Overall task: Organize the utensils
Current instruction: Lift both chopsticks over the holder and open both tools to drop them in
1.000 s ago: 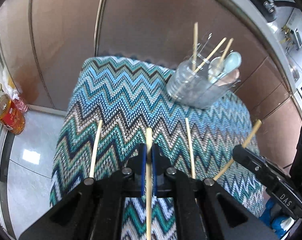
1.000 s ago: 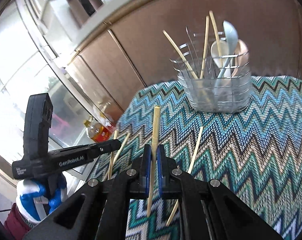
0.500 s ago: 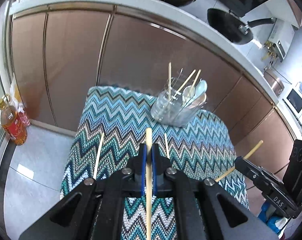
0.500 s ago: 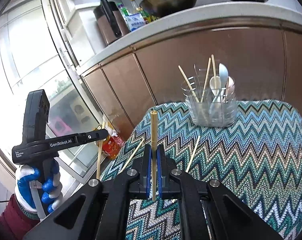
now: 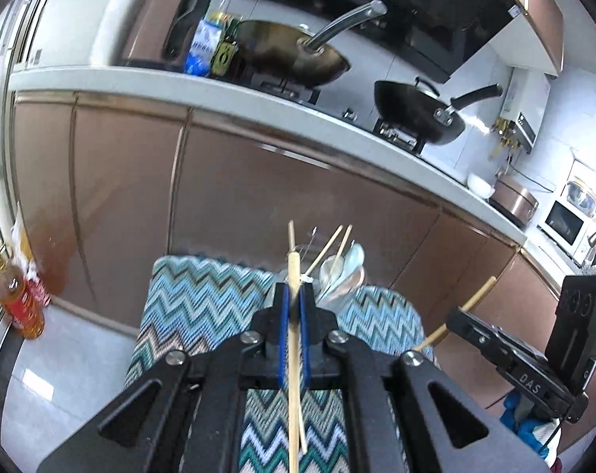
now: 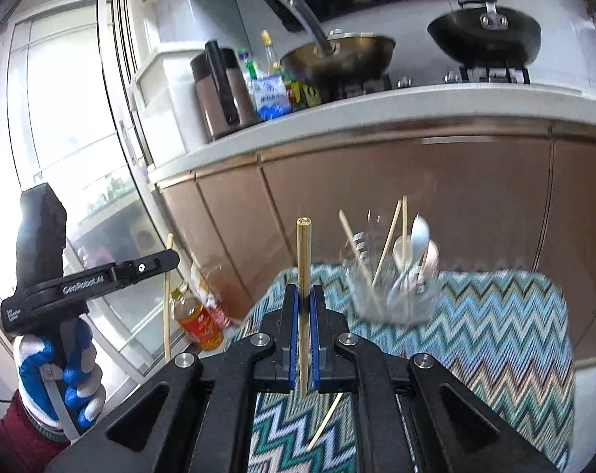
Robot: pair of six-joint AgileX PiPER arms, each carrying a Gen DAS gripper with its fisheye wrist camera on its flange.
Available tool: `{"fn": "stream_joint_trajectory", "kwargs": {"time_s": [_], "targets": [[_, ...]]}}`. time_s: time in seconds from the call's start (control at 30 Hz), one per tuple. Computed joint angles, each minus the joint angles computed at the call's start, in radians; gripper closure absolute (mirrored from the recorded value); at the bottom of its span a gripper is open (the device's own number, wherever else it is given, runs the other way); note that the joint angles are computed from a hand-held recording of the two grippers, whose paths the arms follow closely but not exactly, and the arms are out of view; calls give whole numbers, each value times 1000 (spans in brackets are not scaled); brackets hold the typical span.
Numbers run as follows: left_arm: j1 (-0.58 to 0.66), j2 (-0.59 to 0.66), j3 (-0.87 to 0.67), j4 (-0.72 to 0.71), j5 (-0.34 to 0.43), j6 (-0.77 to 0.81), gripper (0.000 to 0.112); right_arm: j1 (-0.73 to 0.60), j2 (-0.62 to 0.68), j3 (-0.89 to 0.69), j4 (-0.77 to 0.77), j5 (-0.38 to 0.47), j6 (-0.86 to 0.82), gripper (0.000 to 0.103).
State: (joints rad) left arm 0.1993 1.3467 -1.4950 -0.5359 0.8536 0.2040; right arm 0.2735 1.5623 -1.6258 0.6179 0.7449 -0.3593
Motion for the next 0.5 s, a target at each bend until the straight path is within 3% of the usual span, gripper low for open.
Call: {"fn": "stream_joint_trajectory", "kwargs": {"time_s": [0.27,0.5], "targets": [[-115,128,-198,124,-103,-129,107,-28,167,-301,-45,10,36,97],[-218,308,-392,337,-297,-325,107,-23,356,-572,-118,-18,74,98]]}}
